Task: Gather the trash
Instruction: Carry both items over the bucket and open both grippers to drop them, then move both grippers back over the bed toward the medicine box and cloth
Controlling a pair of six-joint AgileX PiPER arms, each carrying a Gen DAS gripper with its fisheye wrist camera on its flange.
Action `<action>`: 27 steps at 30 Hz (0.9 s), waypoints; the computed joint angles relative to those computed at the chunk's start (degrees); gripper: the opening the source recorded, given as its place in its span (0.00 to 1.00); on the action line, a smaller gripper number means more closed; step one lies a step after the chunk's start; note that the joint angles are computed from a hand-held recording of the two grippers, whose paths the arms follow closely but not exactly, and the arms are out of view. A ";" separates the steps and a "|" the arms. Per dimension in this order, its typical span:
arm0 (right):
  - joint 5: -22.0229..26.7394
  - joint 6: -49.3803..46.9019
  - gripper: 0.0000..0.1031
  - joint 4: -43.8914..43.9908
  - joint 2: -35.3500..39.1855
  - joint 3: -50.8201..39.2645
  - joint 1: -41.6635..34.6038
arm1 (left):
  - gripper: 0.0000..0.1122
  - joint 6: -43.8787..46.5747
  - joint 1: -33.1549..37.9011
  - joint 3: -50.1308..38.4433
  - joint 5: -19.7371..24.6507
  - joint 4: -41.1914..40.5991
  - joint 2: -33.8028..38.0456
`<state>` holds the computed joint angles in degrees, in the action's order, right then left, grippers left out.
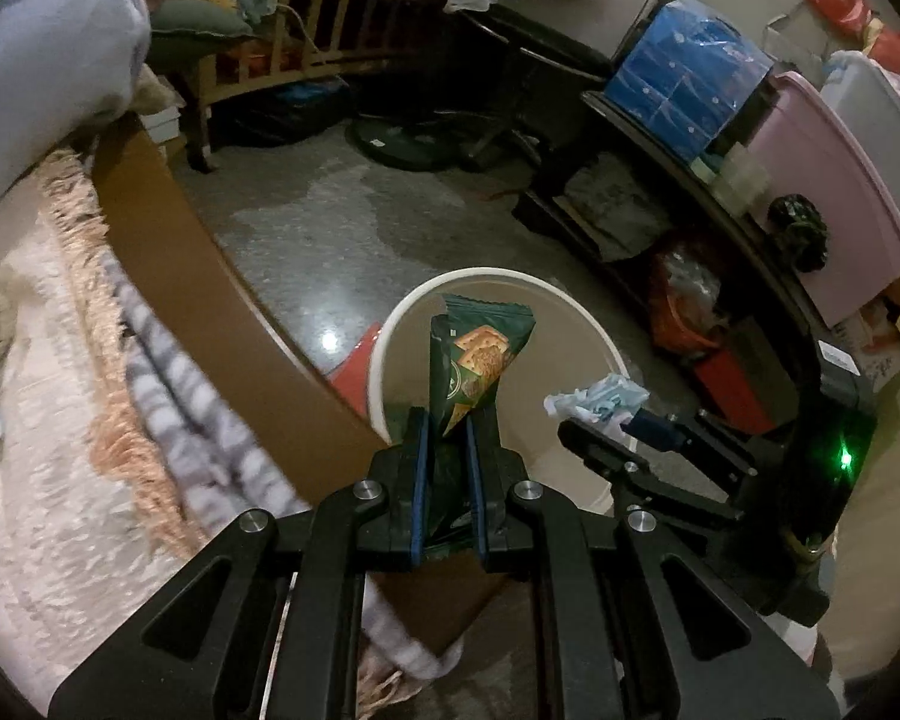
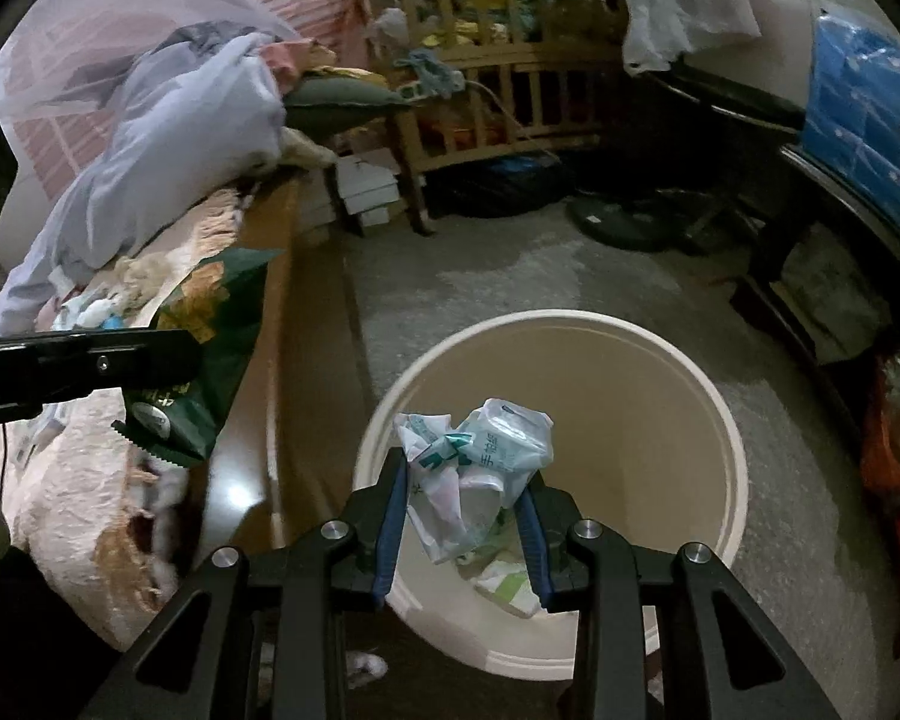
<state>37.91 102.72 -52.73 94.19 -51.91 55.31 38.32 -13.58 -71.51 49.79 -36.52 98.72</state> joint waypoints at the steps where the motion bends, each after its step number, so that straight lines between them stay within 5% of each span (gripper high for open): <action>1: -0.01 0.47 0.32 -0.03 -0.17 0.44 -0.33 | 0.08 -0.09 -0.40 -0.17 -0.22 -0.22 0.32; 5: 0.76 1.95 0.42 -0.33 -0.76 1.45 -0.69 | 0.11 -0.20 -1.02 -0.19 -0.86 -1.33 1.02; 9: 0.70 2.99 0.52 -0.12 -1.08 2.01 -1.46 | 0.36 0.69 0.38 -0.86 1.11 -3.68 1.97; 12: 0.57 4.07 0.63 -0.68 -1.26 2.34 -1.51 | 0.36 1.12 1.43 -0.51 1.30 -4.10 1.57; 27: 1.69 1.75 0.64 -0.42 0.93 -1.71 0.88 | 0.36 5.73 11.05 5.12 -1.58 0.14 -5.40</action>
<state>39.60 104.47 -53.15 95.12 -53.62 56.19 44.05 -2.53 -66.40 48.21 -36.38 93.31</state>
